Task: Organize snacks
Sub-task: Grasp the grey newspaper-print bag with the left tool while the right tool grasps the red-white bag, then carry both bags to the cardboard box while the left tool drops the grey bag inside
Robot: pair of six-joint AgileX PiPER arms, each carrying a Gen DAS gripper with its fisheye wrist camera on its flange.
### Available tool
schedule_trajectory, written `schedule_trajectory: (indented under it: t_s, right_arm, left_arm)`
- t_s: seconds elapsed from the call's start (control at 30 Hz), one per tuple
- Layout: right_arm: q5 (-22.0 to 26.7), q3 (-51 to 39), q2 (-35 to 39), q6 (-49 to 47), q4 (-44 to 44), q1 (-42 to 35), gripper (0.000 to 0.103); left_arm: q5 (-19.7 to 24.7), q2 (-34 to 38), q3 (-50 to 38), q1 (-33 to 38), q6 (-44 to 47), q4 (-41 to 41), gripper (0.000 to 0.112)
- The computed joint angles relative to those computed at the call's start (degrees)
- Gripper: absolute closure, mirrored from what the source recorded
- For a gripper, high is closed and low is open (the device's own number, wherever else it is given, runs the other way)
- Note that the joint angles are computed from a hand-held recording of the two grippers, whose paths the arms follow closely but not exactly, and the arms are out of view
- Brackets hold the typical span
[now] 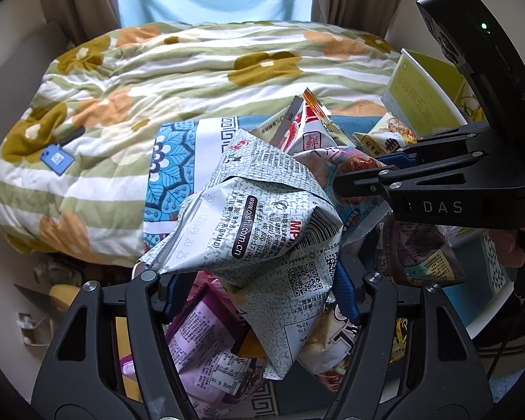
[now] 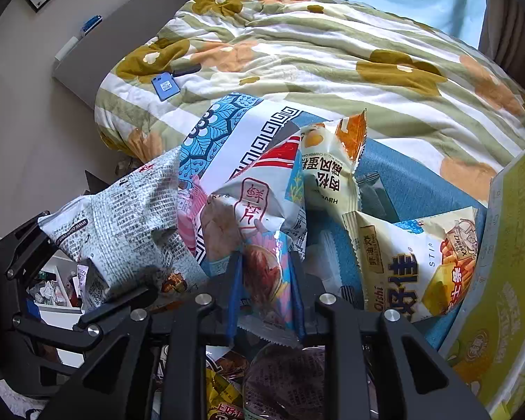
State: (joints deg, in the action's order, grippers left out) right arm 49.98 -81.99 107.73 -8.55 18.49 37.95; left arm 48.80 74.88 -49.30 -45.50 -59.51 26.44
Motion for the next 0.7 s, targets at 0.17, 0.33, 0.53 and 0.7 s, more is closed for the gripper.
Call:
schedule_trajectory:
  t_s: [0.17, 0.33, 0.53, 0.7]
  right_arm:
    - [-1.30, 1.64, -2.19, -0.21, -0.60, 0.51, 0.085]
    - [-2.80, 4.41, -5.59, 0.44, -0.72, 0.33, 0.087]
    - [-3.17, 7.24, -11.23, 1.15, -0.88, -0.50, 0.087]
    - [-3.52, 9.15, -17.28, 3.89, -2.39, -1.49, 0.087]
  left_arm:
    - [3.32, -1.57, -1.18, -2.86, -2.94, 2.08, 0.048]
    - [7.74, -3.22, -3.16, -6.09, -5.46, 3.80, 0.048]
    - [13.29, -4.73, -7.28, -9.18, -6.18, 6.01, 0.048]
    - [13.57, -3.31, -12.04, -7.96, -1.78, 6.96, 0.048]
